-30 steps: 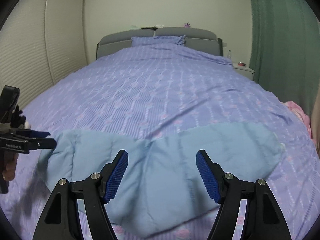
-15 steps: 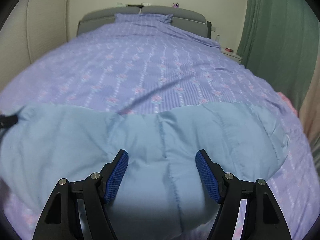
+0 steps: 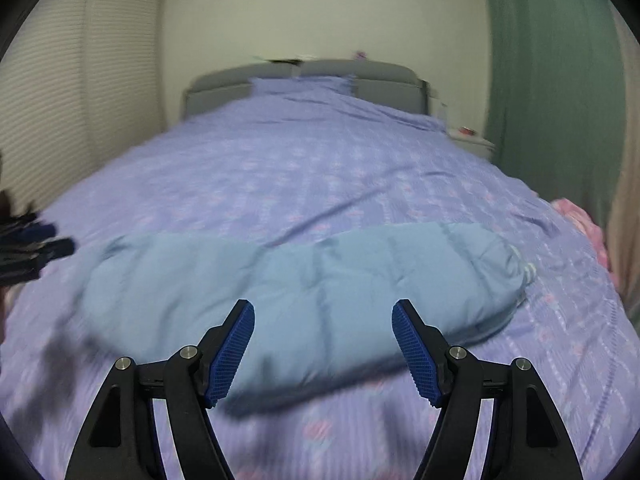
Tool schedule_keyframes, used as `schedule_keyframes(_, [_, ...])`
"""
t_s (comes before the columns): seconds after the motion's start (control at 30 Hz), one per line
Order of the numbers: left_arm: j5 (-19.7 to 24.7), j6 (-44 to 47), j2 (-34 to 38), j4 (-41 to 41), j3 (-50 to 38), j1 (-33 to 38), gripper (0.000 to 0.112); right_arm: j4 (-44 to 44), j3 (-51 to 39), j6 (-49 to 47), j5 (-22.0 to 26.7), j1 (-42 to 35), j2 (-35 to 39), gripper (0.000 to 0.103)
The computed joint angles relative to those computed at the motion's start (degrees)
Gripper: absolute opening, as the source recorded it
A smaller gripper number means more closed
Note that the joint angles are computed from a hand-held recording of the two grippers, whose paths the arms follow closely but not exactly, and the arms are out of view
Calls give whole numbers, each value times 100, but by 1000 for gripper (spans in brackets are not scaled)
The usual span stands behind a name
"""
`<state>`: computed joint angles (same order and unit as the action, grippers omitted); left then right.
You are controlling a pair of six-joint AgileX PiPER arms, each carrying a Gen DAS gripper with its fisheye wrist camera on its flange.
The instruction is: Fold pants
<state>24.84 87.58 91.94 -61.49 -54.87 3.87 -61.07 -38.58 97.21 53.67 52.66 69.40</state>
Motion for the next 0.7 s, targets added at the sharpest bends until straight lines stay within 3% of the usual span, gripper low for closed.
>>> schedule_keyframes(0.07, [128, 408, -256, -367, 420, 196, 67, 206, 150, -109, -233, 277, 10, 71])
schedule_keyframes(0.17, [845, 440, -237, -402, 646, 670, 67, 307, 387, -193, -863, 285, 110, 66])
schedule_keyframes(0.23, [1072, 119, 7, -228, 585, 762, 67, 414, 475, -403, -1390, -3, 177, 57])
schedule_keyframes(0.3, [1558, -227, 381, -122, 415, 921, 67, 523, 599, -539, -2148, -476, 225, 55])
schedule_keyframes(0.37, [2137, -540, 715, -41, 194, 1090, 68, 520, 694, -484, -2606, -738, 260, 53])
schedule_keyframes(0.43, [2250, -713, 790, -44, 217, 1166, 70, 778, 717, -841, -3236, -1212, 347, 51])
schedule_keyframes(0.7, [2552, -1642, 1560, -305, -391, 1021, 70, 630, 388, -891, -3213, -1294, 487, 47])
